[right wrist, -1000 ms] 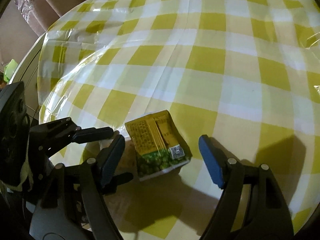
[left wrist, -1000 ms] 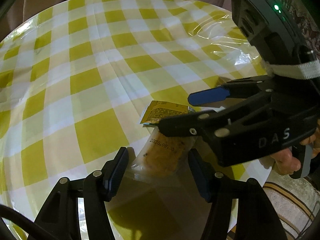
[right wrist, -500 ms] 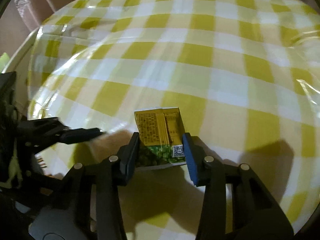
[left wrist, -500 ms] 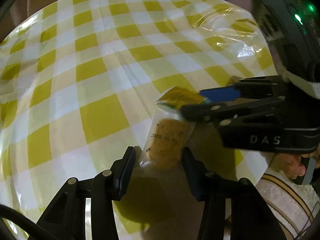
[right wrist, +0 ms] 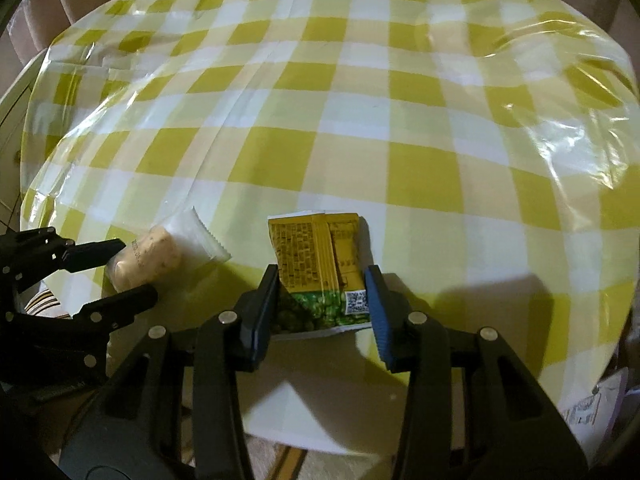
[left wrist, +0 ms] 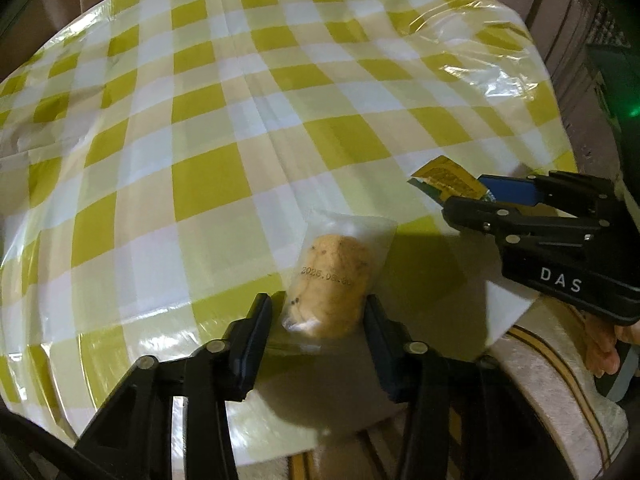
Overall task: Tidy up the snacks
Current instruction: 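Grasp the green-yellow snack box with the right gripper while the left grasps the clear cookie bag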
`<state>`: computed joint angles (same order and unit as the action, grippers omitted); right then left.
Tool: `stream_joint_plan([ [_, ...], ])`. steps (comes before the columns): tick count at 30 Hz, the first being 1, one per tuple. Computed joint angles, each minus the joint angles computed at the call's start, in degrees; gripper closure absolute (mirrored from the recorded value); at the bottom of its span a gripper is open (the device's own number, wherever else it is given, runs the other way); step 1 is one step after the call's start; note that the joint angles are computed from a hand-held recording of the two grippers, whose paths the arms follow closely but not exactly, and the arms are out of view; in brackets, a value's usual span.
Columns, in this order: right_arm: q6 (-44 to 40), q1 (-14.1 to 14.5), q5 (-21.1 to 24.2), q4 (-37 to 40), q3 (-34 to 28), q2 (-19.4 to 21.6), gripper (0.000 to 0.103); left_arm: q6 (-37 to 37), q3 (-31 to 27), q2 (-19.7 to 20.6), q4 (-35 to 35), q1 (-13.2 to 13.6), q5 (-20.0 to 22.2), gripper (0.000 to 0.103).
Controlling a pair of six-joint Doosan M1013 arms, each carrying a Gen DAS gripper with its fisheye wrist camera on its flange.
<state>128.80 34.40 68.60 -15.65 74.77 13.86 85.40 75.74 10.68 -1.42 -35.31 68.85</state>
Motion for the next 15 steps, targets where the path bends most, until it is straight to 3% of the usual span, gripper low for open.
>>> stream_joint_plan([
  [15, 8.4, 1.4, -0.2, -3.5, 6.7, -7.1, 0.057, -1.7, 0.9, -2.2, -1.8, -2.6, -1.0, 0.066],
])
